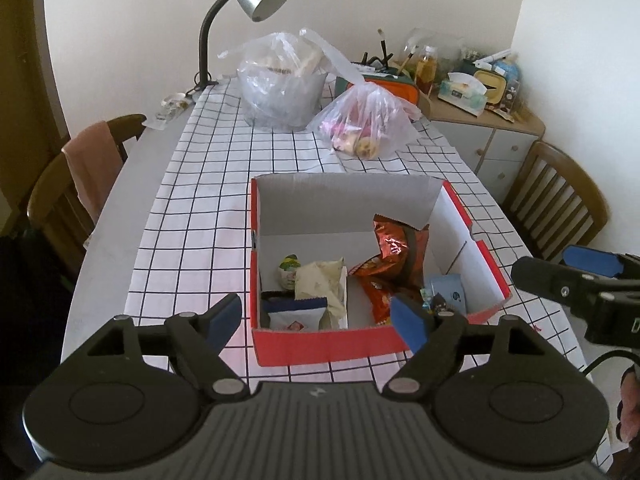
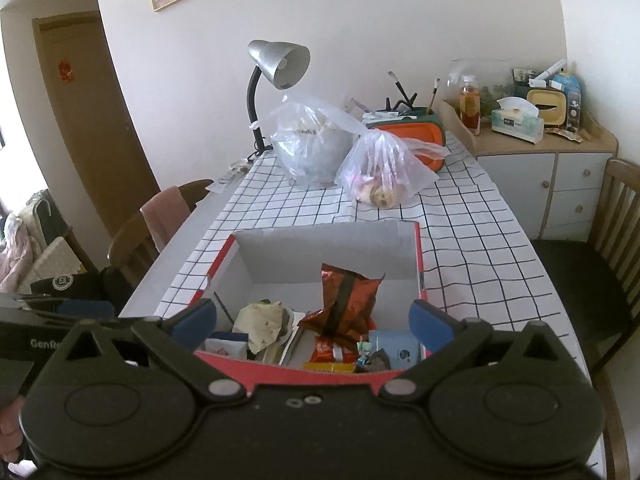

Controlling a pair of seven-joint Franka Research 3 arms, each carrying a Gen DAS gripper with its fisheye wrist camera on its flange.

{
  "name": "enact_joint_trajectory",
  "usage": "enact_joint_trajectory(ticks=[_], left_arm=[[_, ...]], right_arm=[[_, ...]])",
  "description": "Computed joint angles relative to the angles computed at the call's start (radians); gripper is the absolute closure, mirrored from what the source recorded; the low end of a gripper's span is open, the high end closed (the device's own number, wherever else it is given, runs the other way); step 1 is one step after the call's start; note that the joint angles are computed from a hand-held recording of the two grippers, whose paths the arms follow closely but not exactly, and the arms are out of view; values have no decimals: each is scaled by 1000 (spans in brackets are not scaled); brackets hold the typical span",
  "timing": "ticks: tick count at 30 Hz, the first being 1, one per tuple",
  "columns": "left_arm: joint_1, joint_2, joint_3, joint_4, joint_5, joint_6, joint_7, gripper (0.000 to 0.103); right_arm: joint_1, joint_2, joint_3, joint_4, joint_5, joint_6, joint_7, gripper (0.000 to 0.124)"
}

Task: Organize snacks

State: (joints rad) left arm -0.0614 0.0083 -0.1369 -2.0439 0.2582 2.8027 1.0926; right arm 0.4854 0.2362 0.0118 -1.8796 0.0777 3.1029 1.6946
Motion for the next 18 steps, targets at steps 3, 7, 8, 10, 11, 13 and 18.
enact_joint_trajectory(ticks=[3, 7, 8, 10, 11, 13, 18], left_arm=[[-1, -24, -2, -28, -14, 12, 2, 20], [-5, -48, -3, -56, -30, 18, -5, 15], [-5, -52, -3, -59, -28, 15, -10, 15], [-2, -62, -6, -69, 10, 7, -53, 8], [-1, -68, -6, -76, 18, 7, -66, 6], [0, -79, -7, -87, 27, 3, -89, 5], [1, -104, -14, -99, 77, -48, -142, 5]], right_arm=[[73, -19, -86, -23, -89, -1, 83, 21], [90, -38, -113, -46, -162, 5, 165, 21], [77, -44, -98, -52, -157, 6, 166, 21], [76, -56, -100, -69, -178, 15, 190, 21], [108, -61, -140, -78, -229, 22, 240, 21], [157, -70, -205, -88, -328, 23, 340, 21], [105, -92, -152, -113, -371, 41, 366, 21]])
